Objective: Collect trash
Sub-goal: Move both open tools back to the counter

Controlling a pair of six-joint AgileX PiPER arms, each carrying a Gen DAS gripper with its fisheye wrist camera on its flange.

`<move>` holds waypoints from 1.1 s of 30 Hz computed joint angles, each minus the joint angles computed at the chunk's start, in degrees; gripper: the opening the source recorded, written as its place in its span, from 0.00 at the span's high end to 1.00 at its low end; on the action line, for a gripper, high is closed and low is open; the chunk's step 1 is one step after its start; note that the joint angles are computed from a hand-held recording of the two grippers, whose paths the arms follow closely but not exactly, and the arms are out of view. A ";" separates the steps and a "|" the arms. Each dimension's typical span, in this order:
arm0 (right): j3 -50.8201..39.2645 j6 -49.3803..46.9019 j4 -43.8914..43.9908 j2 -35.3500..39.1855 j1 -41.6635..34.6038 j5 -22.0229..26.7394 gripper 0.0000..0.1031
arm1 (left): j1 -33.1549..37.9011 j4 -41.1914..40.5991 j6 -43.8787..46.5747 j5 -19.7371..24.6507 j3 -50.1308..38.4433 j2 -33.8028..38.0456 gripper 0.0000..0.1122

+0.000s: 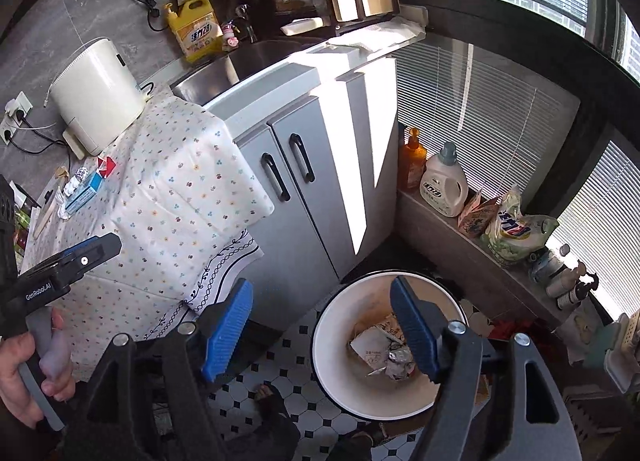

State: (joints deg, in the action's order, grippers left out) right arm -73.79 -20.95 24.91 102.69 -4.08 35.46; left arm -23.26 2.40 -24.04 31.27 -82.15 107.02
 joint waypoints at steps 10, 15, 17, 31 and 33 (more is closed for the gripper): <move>-8.70 8.35 -3.30 3.96 13.76 -1.51 0.08 | 13.11 4.20 -1.85 -2.86 12.32 -11.86 0.17; -15.11 13.06 -5.75 8.06 19.66 -0.13 0.08 | 20.04 2.77 0.79 -3.95 16.95 -16.26 0.15; -18.09 14.89 -6.89 9.83 21.97 0.31 0.07 | 23.13 0.80 3.26 -4.42 18.59 -17.51 0.15; -37.05 31.66 -18.51 21.16 33.80 4.36 0.07 | 42.61 -27.49 40.77 -3.50 17.06 -15.43 0.15; -39.62 34.10 -20.44 22.56 34.84 5.05 0.07 | 44.48 -31.83 46.21 -2.74 15.25 -13.67 0.15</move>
